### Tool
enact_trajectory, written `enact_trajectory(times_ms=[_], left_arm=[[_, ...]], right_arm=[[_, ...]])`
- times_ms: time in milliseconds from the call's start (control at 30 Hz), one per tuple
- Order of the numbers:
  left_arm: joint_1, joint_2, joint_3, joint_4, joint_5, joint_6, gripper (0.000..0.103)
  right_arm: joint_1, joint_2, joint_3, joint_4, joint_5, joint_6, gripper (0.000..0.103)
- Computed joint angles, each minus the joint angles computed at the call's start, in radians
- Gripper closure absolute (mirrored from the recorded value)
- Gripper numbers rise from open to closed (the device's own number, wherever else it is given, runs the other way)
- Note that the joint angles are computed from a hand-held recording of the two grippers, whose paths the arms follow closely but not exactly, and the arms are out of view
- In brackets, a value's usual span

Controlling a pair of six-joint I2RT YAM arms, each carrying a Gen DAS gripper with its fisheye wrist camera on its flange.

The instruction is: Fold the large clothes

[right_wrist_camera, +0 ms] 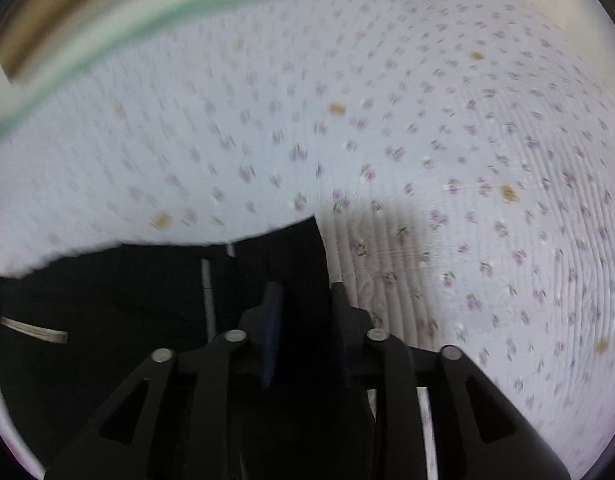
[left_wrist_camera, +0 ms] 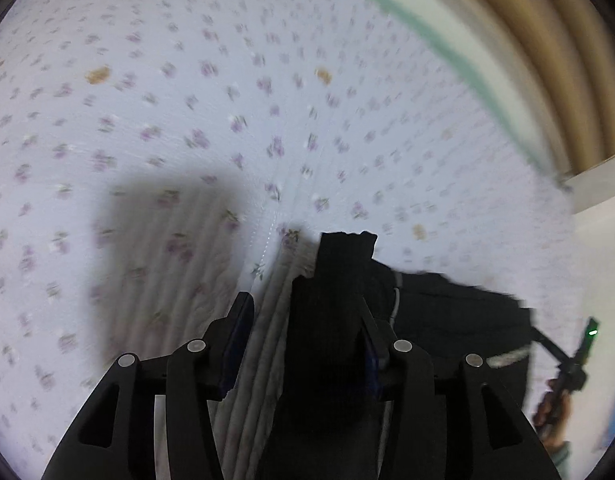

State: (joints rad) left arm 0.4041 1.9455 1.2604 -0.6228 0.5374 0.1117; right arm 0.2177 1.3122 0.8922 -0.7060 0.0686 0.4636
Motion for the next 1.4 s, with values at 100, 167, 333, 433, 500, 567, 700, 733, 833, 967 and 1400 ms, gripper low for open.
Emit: enact_trajectory(times_ms=[100,167,333,433,500,567,700,733,833,967,1400], left_arm=[[0.054,-0.173,-0.071,-0.04,-0.015,0.088,0.054],[0.062,-0.313,-0.126,-0.071,-0.037,0.139,0.052],[-0.073,-0.625,-0.339,-0.124,-0.002,0.129,0.046],[-0.297,-0.738,-0.506,-0.051,-0.081,-0.003,0.046],[-0.463,-0.768,-0.589,0.019,-0.189,-0.084,0.046],[-0.584,-0.717,-0.641,0.118,-0.268,-0.168,0.046],[-0.631,-0.474,-0.631,0.261,-0.353,-0.225,0.045],[-0.611,-0.43,-0.618,0.275,-0.335,-0.229,0.045],[-0.611,-0.404,-0.604,0.288,-0.35,-0.224,0.045],[-0.618,-0.475,-0.617,0.238,-0.358,-0.207,0.045],[-0.51,-0.244,-0.227,0.039,-0.144,-0.107,0.047]], right_arm=[[0.005,-0.177,0.005,-0.078,-0.092,0.033,0.04],[0.1,-0.281,0.019,-0.142,-0.089,0.087,0.037],[0.49,-0.283,0.05,-0.207,0.056,0.283,0.037],[0.703,-0.156,0.075,-0.205,0.159,0.385,0.037],[0.745,-0.091,0.067,-0.167,0.139,0.408,0.037],[0.781,-0.01,0.067,-0.138,0.156,0.42,0.037],[0.755,0.107,0.014,-0.056,0.115,0.415,0.038],[0.743,0.116,-0.014,-0.016,0.101,0.42,0.038],[0.741,0.135,-0.034,0.023,0.11,0.429,0.038],[0.726,0.117,-0.001,-0.031,0.077,0.418,0.038],[0.486,0.285,0.258,-0.044,-0.029,0.223,0.036]])
